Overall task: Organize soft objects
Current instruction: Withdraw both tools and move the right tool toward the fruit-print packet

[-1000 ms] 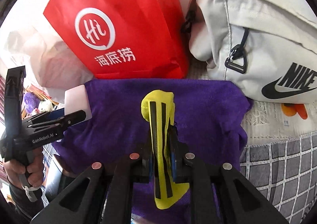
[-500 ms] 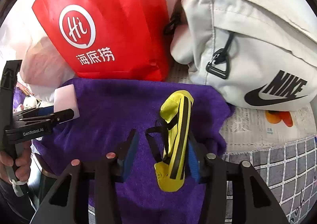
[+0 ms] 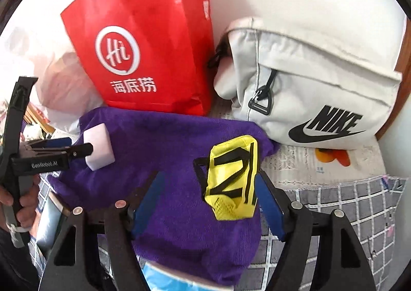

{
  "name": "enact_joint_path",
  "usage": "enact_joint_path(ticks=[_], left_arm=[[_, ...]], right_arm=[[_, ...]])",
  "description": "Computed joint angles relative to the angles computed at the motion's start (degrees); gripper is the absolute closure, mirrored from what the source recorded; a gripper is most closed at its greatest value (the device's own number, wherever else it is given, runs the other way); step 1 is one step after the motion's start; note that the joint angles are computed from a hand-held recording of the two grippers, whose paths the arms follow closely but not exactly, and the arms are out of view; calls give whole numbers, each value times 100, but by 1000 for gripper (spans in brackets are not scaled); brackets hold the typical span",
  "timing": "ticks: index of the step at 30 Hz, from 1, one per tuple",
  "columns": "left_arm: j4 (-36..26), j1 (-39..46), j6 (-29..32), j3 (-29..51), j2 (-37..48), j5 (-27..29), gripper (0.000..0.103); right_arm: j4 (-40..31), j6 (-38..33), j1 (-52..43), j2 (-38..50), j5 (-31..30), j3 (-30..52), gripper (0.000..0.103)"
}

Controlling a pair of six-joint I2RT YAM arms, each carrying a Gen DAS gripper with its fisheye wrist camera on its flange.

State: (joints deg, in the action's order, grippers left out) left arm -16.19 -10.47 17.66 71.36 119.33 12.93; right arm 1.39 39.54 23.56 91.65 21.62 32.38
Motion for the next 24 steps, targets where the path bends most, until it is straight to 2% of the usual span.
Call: enact_joint_path(ticks=[4, 9, 13, 17, 20, 22, 24], left_arm=[[129, 195, 45, -565, -616, -45, 24], [124, 566, 488, -1343, -1552, 57, 24], [-111, 924, 963, -2078, -2451, 316, 24], [-197, 1242, 1386, -2785, -3284, 395, 24], [-474, 1617, 1748, -3117, -3706, 761, 24], [-594, 1902, 1900, -3343, -3966, 913, 24], [-703, 2109, 2105, -3516, -4167, 963, 24]], right_arm=[[-312, 458, 521, -414, 427, -120, 30], [-904, 1518, 1558, -1004, 1229, -315, 30], [-1940, 2548, 2608, -1120, 1749, -83, 30], [-3090, 4111, 3855, -961, 2252, 192, 29], [-3594, 5085, 4531, -729, 2252, 328, 28], [-3637, 5293, 4837, -571, 2021, 381, 28], [-3977, 5866, 5149, -197, 1882, 600, 28]])
